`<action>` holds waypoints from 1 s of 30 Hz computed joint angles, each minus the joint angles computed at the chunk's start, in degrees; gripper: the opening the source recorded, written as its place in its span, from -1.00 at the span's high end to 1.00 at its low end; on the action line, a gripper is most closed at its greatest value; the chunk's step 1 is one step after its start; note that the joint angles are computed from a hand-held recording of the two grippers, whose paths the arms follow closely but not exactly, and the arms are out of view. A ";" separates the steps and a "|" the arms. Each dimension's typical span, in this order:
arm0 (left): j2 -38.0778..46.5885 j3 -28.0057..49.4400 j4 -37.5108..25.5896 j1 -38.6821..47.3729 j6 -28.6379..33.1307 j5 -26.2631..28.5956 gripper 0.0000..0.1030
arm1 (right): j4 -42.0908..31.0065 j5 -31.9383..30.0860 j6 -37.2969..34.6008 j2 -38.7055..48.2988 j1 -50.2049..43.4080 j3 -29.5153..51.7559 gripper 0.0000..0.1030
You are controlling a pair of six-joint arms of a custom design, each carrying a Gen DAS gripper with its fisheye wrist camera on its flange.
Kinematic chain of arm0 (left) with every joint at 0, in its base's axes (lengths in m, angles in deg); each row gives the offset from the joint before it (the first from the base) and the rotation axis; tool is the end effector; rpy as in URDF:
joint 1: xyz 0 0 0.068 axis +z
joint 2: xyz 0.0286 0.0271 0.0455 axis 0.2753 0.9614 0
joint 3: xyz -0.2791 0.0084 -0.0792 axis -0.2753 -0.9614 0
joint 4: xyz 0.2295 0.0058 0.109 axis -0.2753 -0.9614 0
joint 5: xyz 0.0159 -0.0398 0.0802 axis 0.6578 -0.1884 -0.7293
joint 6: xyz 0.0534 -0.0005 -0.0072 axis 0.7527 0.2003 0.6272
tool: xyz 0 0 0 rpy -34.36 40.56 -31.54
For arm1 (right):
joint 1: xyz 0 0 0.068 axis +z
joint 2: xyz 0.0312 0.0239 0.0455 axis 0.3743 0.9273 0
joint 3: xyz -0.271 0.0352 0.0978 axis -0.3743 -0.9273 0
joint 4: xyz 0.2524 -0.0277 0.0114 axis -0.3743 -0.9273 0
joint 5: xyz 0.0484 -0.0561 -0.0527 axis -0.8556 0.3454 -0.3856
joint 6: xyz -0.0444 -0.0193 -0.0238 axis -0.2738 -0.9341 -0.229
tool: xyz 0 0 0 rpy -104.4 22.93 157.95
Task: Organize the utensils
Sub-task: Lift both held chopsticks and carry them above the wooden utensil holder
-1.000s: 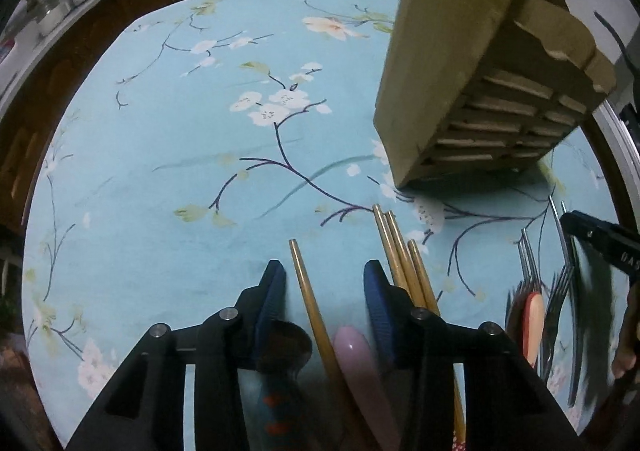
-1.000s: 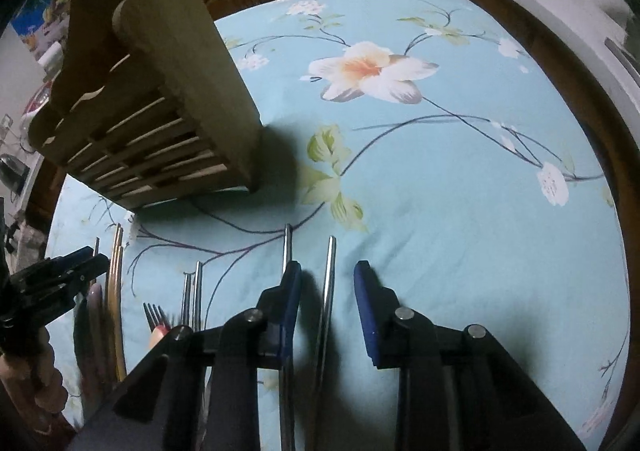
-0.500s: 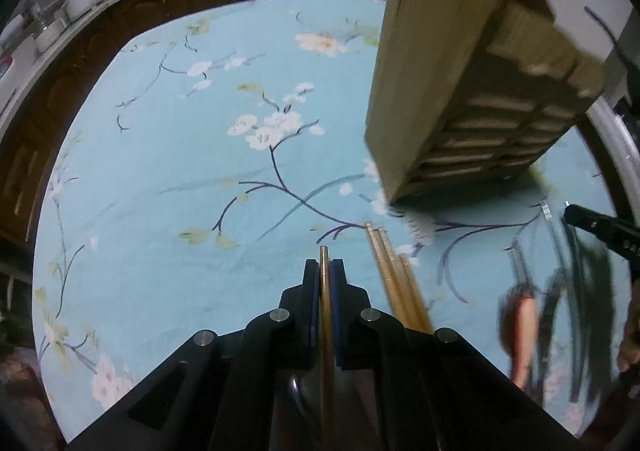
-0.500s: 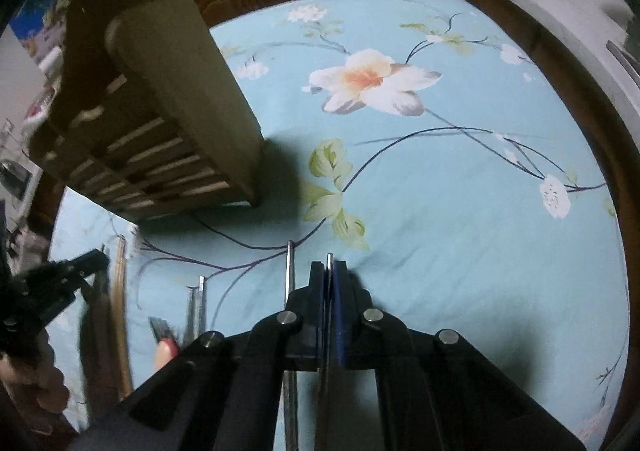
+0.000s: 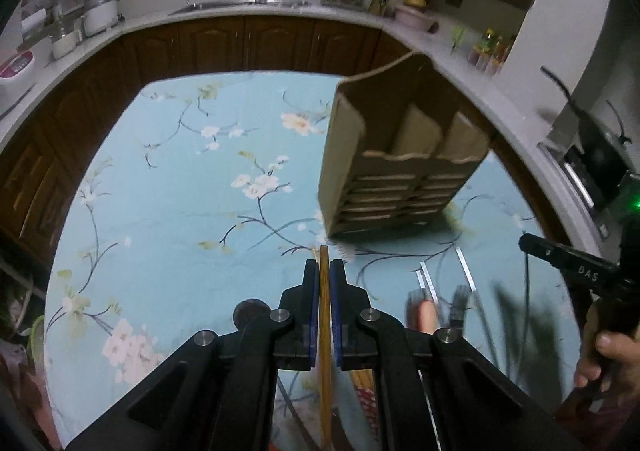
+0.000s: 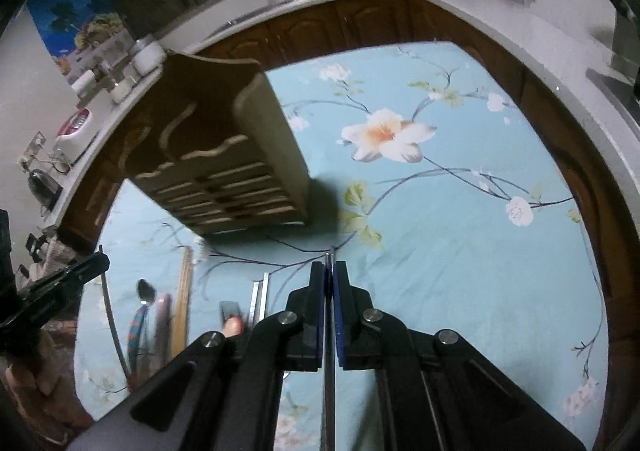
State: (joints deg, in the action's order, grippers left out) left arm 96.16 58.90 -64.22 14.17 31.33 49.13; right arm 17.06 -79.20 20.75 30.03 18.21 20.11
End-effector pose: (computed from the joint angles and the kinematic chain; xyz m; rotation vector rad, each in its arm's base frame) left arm 0.2658 -0.0237 0.2550 0.5983 2.4299 -0.4579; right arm 0.1370 -0.0069 0.2046 0.5430 2.5734 0.1861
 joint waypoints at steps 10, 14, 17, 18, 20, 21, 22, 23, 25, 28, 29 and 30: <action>-11.82 -0.34 -10.39 8.60 5.19 8.53 0.93 | -7.46 6.03 6.29 -7.64 10.59 5.06 0.93; -14.27 0.30 -13.55 11.57 7.52 10.93 0.93 | -9.53 9.03 8.77 -9.01 15.01 7.11 0.93; -15.49 1.05 -15.98 14.09 9.44 12.90 0.93 | -10.44 10.93 10.26 -9.47 17.75 8.40 0.93; -15.79 1.31 -16.59 14.70 9.86 13.43 0.93 | -10.73 11.22 10.63 -9.77 18.39 8.79 0.93; -16.36 2.10 -18.25 16.31 10.93 14.75 0.93 | -11.27 12.91 11.91 -9.80 20.79 9.82 0.93; -16.65 2.35 -18.65 16.79 11.21 15.13 0.93 | -11.44 13.47 12.36 -9.79 21.65 10.27 0.93; -16.84 2.79 -19.32 17.54 11.70 15.72 0.93 | -11.49 13.93 12.76 -9.69 22.36 10.73 0.93; -16.89 3.27 -19.84 18.06 11.94 16.22 0.93 | -11.63 14.77 13.17 -9.39 23.29 11.31 0.93; -17.14 3.96 -20.09 18.52 11.91 16.94 0.93 | -11.66 15.85 13.73 -9.04 24.49 12.14 0.93; -17.01 5.90 -20.38 19.03 11.15 18.02 0.93 | -11.17 17.21 13.55 -8.16 25.15 13.98 0.93; -16.93 6.46 -20.35 19.07 10.83 18.41 0.93 | -10.91 17.25 13.22 -8.01 24.88 14.48 0.93; -16.93 7.01 -20.15 19.10 10.33 18.71 0.93 | -10.43 17.36 12.65 -7.68 24.58 15.15 0.93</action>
